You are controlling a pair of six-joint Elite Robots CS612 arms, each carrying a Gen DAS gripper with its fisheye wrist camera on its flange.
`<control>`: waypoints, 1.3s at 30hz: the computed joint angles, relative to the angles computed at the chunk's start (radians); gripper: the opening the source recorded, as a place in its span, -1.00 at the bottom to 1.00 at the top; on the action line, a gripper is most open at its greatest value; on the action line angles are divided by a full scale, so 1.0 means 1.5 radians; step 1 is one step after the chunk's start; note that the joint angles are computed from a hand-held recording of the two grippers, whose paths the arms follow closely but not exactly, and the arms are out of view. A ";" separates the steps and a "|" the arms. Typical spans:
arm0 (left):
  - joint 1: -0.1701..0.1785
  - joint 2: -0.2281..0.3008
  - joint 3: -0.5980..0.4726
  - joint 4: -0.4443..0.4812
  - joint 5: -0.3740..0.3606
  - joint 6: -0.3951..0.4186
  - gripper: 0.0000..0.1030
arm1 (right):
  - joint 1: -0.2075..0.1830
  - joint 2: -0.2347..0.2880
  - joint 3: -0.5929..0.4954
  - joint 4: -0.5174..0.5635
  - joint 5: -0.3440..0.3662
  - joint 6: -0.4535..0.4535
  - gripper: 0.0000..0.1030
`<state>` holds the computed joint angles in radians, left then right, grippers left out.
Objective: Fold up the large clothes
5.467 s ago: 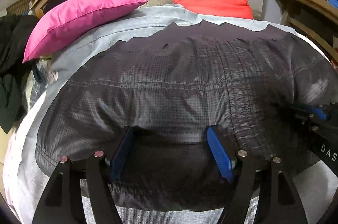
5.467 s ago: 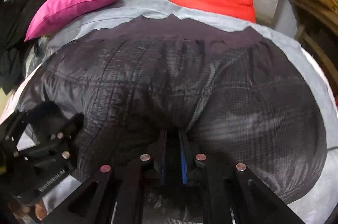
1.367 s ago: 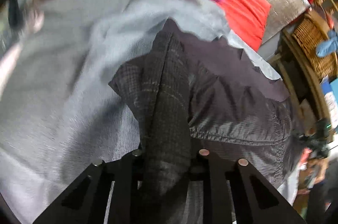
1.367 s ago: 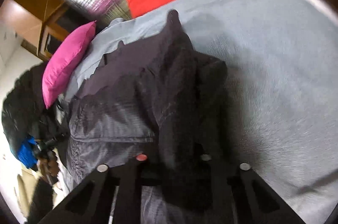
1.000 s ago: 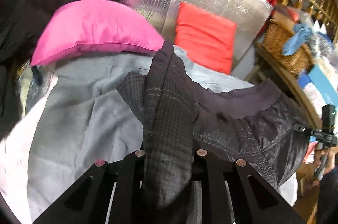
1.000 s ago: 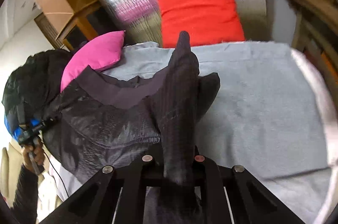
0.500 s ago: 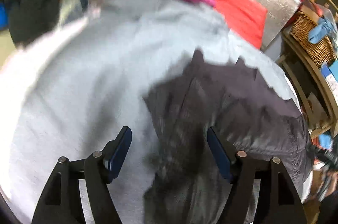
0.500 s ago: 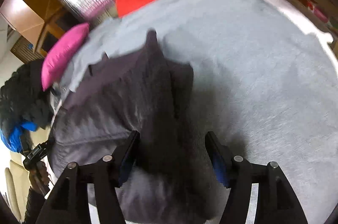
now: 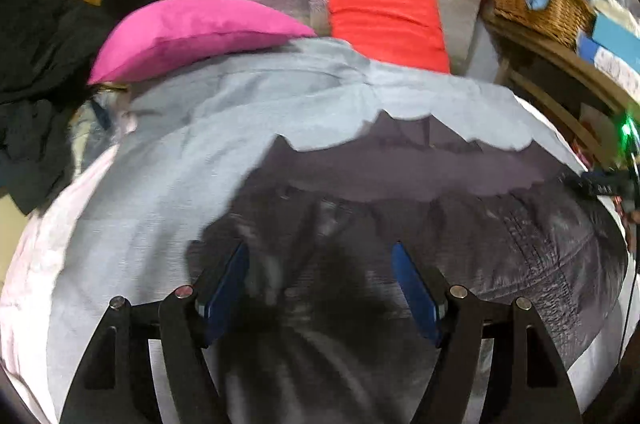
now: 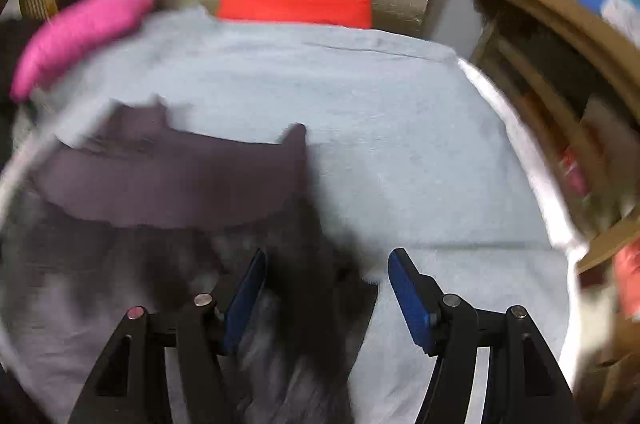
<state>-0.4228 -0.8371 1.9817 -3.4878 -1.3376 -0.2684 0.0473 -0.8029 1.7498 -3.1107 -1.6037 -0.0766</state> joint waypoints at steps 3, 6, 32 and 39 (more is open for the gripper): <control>-0.002 0.009 -0.019 0.006 -0.001 0.053 0.45 | -0.008 0.006 -0.017 0.035 0.079 -0.007 0.32; 0.005 0.012 -0.037 0.037 0.006 0.054 0.45 | -0.013 0.008 -0.028 0.055 0.103 -0.016 0.32; 0.106 0.080 -0.233 0.336 -0.152 -0.113 -0.36 | -0.068 0.067 -0.098 0.113 0.293 0.130 -0.66; 0.067 0.002 -0.105 0.176 -0.040 -0.098 0.24 | -0.060 0.012 -0.023 0.027 0.227 0.144 0.48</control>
